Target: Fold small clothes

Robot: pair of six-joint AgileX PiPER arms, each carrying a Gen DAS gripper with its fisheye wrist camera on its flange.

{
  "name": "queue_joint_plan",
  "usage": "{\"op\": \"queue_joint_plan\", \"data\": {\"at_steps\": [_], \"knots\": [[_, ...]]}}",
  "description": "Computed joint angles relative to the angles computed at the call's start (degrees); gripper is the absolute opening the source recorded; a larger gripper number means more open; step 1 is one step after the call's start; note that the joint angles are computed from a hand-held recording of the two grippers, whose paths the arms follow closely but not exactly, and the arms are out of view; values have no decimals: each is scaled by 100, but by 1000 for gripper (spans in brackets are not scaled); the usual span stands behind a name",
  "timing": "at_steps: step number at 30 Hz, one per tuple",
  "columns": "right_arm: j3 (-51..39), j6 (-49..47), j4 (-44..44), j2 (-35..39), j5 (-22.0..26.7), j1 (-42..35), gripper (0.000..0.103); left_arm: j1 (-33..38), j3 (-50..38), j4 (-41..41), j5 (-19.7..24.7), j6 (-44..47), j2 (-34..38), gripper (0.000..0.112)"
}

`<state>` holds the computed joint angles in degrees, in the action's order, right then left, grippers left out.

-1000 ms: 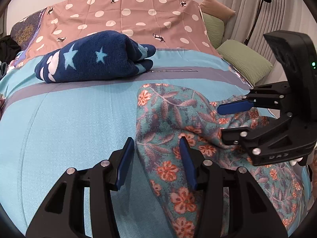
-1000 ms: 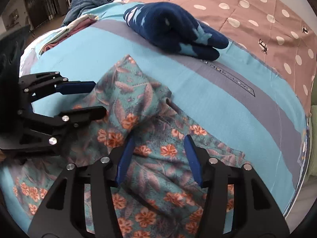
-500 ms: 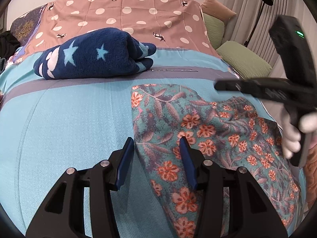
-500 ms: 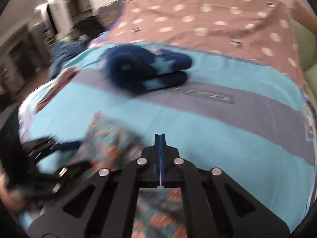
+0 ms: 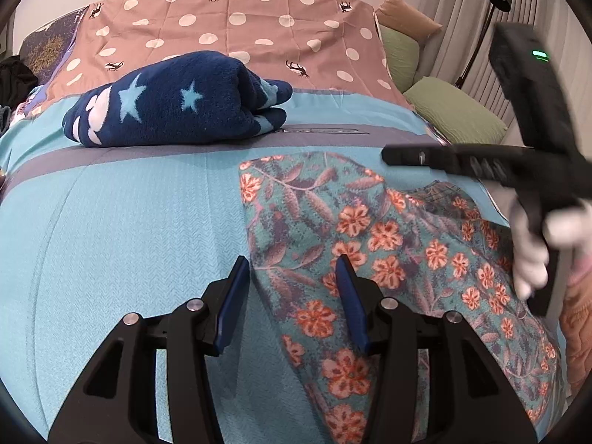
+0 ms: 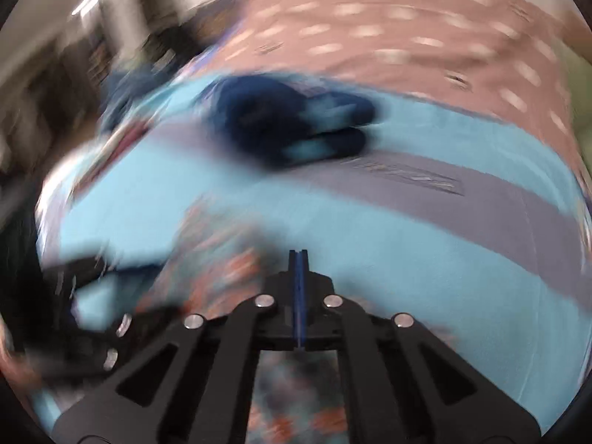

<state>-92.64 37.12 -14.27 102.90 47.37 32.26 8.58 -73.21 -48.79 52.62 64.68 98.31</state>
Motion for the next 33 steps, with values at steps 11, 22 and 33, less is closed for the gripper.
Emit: {"op": "queue_joint_plan", "data": {"at_steps": [11,22,33], "knots": [[1413,-81,800,-1532,-131,48,5,242,-622,-467,1614,-56,150,30],[2559,2453,-554,-2312,-242,546,38,-449,384,355,366,650,-527,38],[4575,5079,-1139,-4540,214,2545,62,797,221,255,1451,754,-663,69]]}}
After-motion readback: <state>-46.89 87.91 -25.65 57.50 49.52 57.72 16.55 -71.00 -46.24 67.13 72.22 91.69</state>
